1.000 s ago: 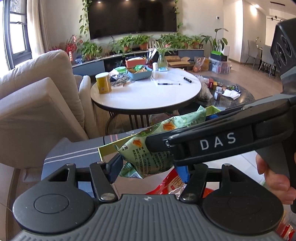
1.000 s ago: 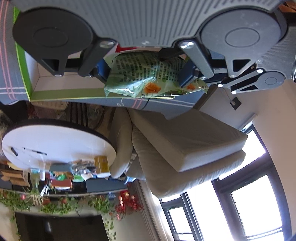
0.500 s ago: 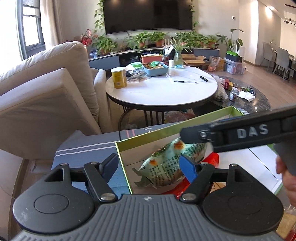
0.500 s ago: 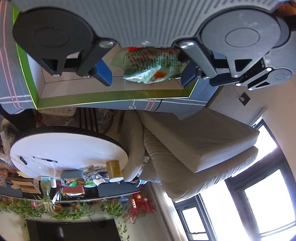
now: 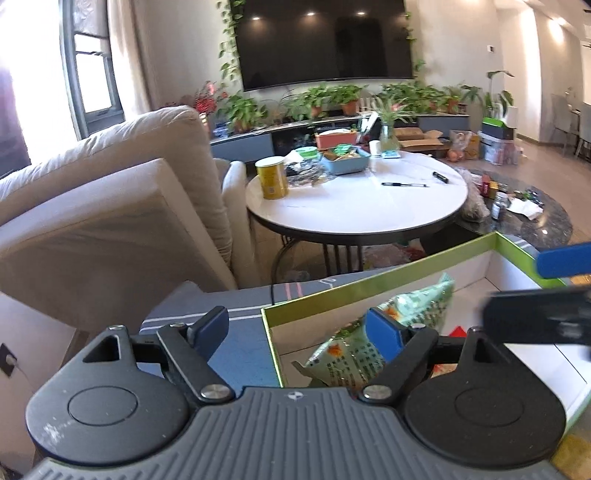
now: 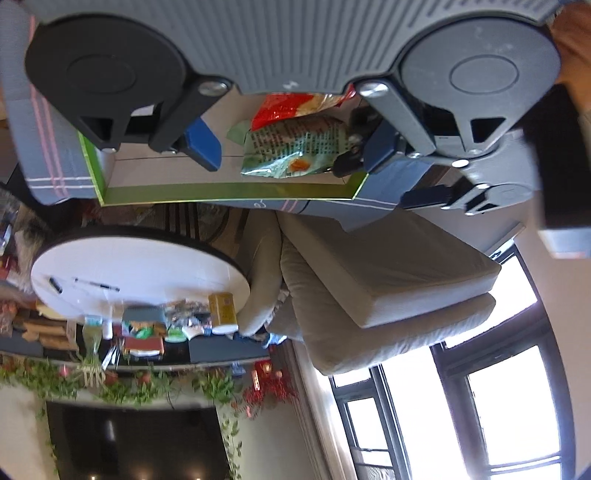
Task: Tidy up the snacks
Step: 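Lift the green chip bag into the box and release it, then grasp the red-and-yellow crisp packet with the right gripper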
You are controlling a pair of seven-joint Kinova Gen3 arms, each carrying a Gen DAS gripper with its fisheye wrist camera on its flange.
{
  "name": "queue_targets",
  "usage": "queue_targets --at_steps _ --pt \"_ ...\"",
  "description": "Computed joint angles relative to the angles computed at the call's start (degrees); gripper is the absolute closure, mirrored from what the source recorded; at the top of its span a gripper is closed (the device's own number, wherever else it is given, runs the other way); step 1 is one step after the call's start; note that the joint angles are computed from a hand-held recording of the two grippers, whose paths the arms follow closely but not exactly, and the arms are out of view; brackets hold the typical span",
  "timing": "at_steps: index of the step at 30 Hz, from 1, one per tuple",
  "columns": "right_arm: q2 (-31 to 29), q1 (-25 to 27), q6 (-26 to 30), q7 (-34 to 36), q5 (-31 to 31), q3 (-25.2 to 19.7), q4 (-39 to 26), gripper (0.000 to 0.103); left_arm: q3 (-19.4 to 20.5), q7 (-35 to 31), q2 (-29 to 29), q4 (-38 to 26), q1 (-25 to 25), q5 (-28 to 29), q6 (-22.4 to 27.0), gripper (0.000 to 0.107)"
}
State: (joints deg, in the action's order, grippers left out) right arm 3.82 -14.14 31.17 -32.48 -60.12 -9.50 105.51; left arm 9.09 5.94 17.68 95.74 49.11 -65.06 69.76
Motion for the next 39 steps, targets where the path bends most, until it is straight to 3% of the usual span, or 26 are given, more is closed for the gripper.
queue_targets --at_steps 3,12,15,24,32,39 --pt "-1.34 0.31 0.25 0.8 -0.68 0.48 1.11 0.0 0.15 1.95 -1.02 0.36 0.3 0.46 0.31 0.028" --pt "-4.02 -1.27 0.98 -8.02 8.38 2.04 2.23 0.0 4.92 5.99 -6.76 3.35 3.19 1.3 4.25 0.021" --pt "-5.69 -1.31 2.57 -6.44 7.19 3.21 3.6 0.0 7.15 7.29 -8.75 4.05 3.86 2.14 5.6 0.018" --pt "-11.96 -4.1 4.98 -2.11 4.79 6.77 9.21 0.0 12.85 9.42 -9.49 3.14 9.84 4.95 17.98 0.016" --pt "-15.35 -6.19 7.03 -2.7 5.02 8.27 12.38 0.0 15.89 17.55 -10.89 7.25 14.59 9.86 23.07 0.016" --pt "-17.11 -8.32 9.08 -3.85 5.67 8.24 13.9 0.0 18.27 29.77 -11.24 9.68 18.48 17.38 28.18 0.016"
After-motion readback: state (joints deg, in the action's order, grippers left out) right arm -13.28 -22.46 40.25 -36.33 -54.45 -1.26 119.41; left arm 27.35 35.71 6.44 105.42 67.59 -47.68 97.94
